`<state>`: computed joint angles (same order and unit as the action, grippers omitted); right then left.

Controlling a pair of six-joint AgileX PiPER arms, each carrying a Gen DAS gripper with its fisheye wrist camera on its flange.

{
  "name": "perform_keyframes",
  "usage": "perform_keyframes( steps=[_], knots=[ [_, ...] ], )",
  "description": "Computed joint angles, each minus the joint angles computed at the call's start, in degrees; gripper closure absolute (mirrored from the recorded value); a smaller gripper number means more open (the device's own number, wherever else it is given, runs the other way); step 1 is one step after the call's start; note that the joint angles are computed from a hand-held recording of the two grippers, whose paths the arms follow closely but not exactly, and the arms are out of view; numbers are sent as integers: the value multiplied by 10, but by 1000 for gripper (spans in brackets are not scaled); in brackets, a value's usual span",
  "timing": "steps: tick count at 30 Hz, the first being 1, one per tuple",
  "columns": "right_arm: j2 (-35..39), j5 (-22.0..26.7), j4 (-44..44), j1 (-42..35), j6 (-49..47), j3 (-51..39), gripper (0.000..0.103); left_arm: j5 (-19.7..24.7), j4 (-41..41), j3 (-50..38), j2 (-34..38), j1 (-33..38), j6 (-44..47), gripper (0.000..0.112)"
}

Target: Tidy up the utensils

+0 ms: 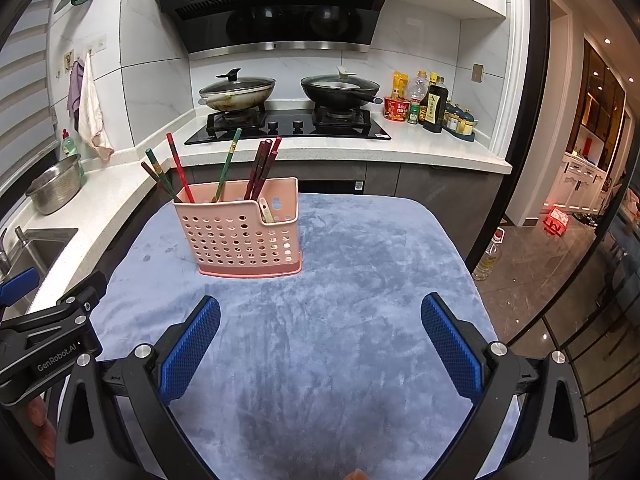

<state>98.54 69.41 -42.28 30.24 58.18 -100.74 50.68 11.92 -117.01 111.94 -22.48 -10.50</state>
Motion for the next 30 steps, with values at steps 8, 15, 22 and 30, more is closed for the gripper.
perform_keyframes(
  steps=[8,15,22,30],
  knots=[
    [2,2,0,1,1,-3,7,5,9,-4,2,-1,-5,16],
    [1,2,1,2,1,-2,7,-4,19,4,0,-1,-9,16],
    [3,4,2,3,1,-2,7,-6,40,5,3,-4,-22,16],
    [4,2,2,4,4,1,7,-1,25,-7,11,2,-1,16]
  ],
)
